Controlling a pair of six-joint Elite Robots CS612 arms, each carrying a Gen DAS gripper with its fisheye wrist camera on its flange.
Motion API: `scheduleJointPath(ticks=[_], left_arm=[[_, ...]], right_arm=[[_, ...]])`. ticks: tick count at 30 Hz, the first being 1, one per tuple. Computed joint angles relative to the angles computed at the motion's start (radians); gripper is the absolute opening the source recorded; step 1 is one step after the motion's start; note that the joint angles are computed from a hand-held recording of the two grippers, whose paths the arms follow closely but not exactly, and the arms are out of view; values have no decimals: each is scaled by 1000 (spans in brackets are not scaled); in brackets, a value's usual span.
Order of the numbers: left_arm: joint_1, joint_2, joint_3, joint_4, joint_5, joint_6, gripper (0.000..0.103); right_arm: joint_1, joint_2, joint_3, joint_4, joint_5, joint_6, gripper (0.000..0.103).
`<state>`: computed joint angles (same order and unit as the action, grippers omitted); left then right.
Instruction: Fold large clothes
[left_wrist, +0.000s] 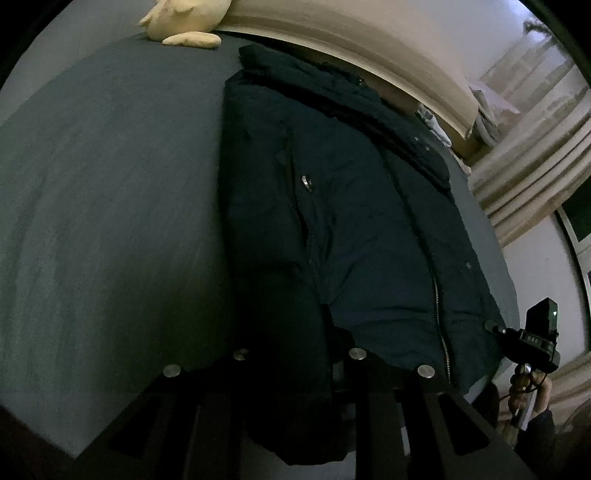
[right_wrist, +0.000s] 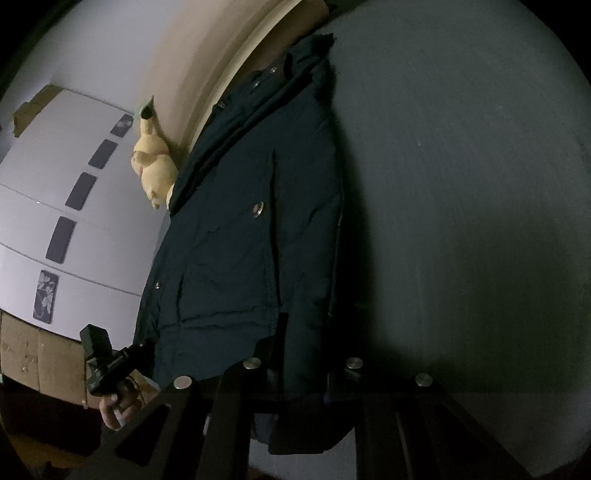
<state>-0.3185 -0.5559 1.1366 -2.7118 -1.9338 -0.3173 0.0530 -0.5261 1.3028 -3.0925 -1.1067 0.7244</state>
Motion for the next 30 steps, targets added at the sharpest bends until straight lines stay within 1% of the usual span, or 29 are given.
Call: scheduleJointPath(ticks=[2, 4, 8, 11, 16, 20, 26, 30], left_arm=[[0, -22, 44, -24, 4, -2, 19], [-4, -32, 64, -32, 13, -5, 19], [-6, -56, 110, -49, 25, -2, 19], [-14, -57, 109, -45, 43, -6, 19], [-35, -51, 87, -21, 93, 2, 19], [-45, -61, 99, -22, 136, 23, 19], [-48, -75, 126, -35, 158, 35, 19], [-49, -79, 130, -33, 169, 46, 19]], right_arm=[[5, -10, 33, -29, 7, 16, 14], [8, -17, 54, -43, 10, 25, 14], [17, -30, 85, -51, -4, 25, 14], [23, -37, 96, -48, -14, 30, 14], [47, -52, 91, 1, -91, -8, 14], [62, -57, 79, 34, -137, -45, 14], [75, -63, 74, 60, -178, -72, 14], [73, -67, 92, 41, -180, -69, 14]])
